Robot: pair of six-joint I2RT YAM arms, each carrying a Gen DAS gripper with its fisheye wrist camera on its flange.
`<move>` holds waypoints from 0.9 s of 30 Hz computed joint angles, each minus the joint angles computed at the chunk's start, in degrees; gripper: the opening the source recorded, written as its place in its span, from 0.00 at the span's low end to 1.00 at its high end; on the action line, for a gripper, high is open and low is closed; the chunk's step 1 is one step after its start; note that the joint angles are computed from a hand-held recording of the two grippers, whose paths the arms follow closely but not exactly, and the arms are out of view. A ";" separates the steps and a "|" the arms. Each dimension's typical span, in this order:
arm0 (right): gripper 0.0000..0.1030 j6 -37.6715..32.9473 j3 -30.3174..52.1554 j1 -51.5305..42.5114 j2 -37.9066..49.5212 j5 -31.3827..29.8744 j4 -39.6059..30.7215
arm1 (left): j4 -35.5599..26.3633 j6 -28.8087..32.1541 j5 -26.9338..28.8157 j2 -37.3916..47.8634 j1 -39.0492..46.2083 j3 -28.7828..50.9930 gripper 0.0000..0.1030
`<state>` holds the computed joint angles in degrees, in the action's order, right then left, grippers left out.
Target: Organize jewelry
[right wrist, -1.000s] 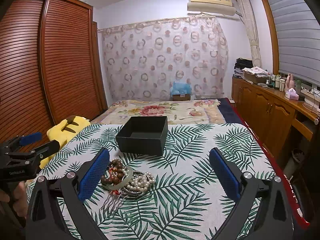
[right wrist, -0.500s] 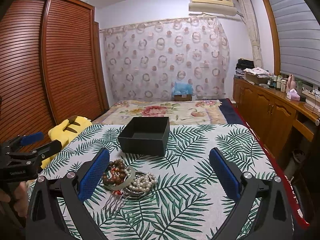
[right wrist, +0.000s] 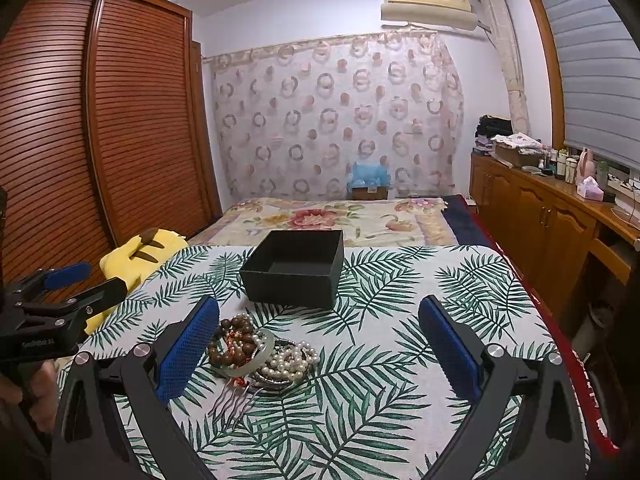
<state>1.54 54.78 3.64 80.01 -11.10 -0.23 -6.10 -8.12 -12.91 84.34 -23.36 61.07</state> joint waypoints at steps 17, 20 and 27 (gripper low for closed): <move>0.97 -2.51 -0.08 2.26 4.54 -1.73 0.35 | -0.83 1.77 7.31 4.49 5.59 -0.74 0.93; 0.95 -3.00 1.44 2.20 6.01 -2.77 -1.68 | -0.97 2.58 8.89 5.56 6.52 -0.74 0.93; 0.89 -5.69 4.36 2.42 9.16 -4.22 -6.25 | -2.19 4.08 12.81 9.09 8.04 0.86 0.93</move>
